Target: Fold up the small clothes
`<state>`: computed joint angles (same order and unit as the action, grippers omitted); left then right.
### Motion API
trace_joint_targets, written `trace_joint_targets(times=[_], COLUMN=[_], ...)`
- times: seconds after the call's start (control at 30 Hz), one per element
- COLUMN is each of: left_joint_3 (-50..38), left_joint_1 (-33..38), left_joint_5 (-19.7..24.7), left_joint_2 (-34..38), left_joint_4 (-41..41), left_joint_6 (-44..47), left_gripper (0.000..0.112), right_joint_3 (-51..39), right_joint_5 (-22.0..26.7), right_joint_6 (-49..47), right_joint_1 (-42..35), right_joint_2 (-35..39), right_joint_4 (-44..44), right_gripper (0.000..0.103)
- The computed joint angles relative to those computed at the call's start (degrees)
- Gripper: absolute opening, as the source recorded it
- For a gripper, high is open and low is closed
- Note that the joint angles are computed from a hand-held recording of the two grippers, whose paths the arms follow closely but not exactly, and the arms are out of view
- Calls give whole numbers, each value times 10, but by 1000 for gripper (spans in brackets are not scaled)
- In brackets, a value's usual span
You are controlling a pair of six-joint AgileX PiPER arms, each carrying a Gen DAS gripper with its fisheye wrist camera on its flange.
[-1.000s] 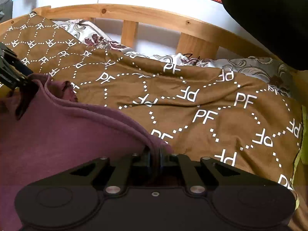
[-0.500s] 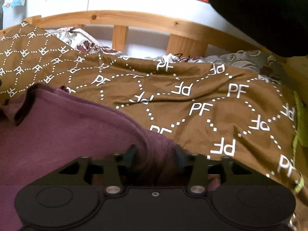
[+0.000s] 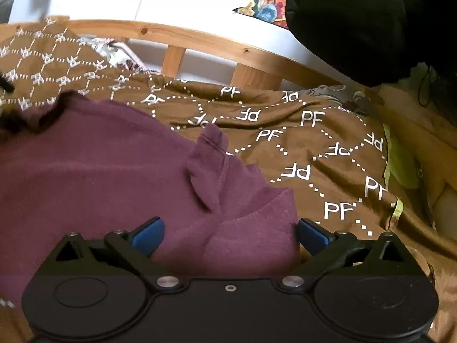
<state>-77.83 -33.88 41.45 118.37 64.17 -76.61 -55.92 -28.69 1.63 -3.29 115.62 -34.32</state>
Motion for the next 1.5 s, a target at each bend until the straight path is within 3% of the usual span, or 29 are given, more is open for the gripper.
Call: trace_joint_targets(times=[0.13,0.4,0.53,0.67,0.8,0.93,1.03,1.2,1.43,1.5], left_joint_3=[-34,-4,26,72,109,141,155,162,156,159], left_joint_1=[26,64,50,9,-44,-93,-124,-156,-195,-202], left_joint_5=[31,30,45,59,82,93,105,114,141,139], left_joint_2=[11,-10,-27,-60,-86,-106,-109,-113,-109,-109], left_joint_4=[-54,-97,-70,-35,-3,14,21,2,-22,-28], left_joint_6=[-13,-90,-150,-228,-286,-334,-365,-387,-406,-412], left_gripper=[101,100,100,101,102,102,102,102,102,102], right_joint_3=[-13,-5,-9,2,-2,-24,-51,-50,-33,-45], right_joint_5=[-17,-78,-76,-119,-108,-59,-25,-41,-28,-7], right_joint_6=[-57,-150,-100,41,86,112,194,296,336,397], right_joint_1=[6,10,-2,-31,-25,-14,-20,-35,-44,-47], right_joint_2=[14,25,22,11,7,16,28,29,-3,-3], right_joint_4=[105,271,240,45,-43,-56,-103,-180,-178,-227], right_gripper=[100,102,102,99,80,57,41,6,3,3])
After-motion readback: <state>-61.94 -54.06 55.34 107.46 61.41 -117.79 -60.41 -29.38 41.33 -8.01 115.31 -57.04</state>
